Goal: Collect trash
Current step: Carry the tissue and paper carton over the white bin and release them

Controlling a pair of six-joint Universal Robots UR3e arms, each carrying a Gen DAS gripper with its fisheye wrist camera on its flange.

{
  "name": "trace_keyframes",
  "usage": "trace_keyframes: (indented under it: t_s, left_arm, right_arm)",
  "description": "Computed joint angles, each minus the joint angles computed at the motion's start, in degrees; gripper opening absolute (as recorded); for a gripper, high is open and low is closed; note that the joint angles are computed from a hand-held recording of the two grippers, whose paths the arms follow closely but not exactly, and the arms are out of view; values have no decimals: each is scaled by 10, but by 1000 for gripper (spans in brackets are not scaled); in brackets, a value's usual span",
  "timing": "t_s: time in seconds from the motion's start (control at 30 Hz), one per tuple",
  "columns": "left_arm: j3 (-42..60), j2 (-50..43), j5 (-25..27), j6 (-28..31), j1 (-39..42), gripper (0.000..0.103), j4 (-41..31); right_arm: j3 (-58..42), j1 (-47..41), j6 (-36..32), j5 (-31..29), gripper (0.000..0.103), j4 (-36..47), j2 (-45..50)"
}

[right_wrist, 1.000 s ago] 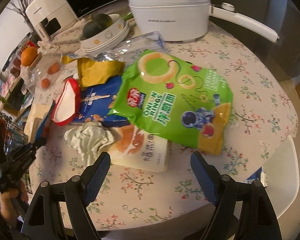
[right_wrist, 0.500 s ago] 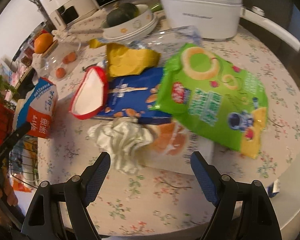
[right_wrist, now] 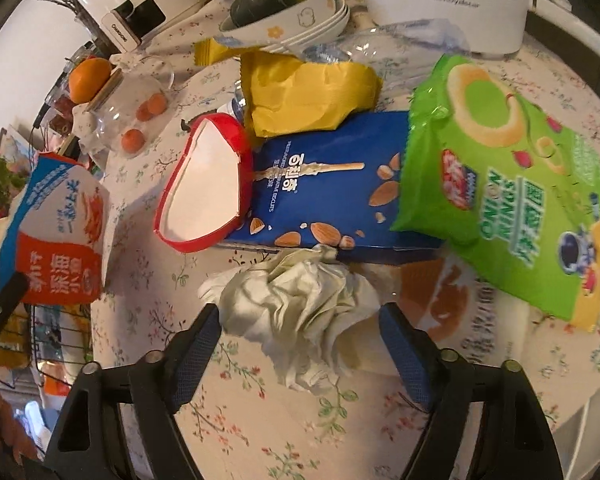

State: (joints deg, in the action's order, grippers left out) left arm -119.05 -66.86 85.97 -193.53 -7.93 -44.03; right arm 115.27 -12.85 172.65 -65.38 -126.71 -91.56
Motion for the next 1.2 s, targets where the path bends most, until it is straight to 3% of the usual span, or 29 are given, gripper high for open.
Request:
trace_keyframes:
  t_s: [0.1, 0.2, 0.33, 0.57, 0.87, 1.2]
  left_arm:
    - [-2, 3, 4, -2, -2, 3, 0]
    - [-3, 6, 7, -6, -3, 3, 0]
    - [-3, 14, 6, -9, -2, 3, -1]
    - [3, 33, -1, -15, -3, 3, -5]
    - [17, 46, -13, -29, -25, 3, 7]
    - [48, 5, -26, -58, -93, 3, 39]
  right_arm:
    - [2, 2, 1, 15, 59, -8, 13]
    - [-2, -3, -22, 50, 15, 14, 18]
    - [-6, 10, -29, 42, 11, 16, 12]
    - [-1, -27, -66, 101, 9, 90, -57]
    - [-9, -134, -207, 155, 9, 303, -219]
    - [-76, -353, -443, 176, 9, 610, -331]
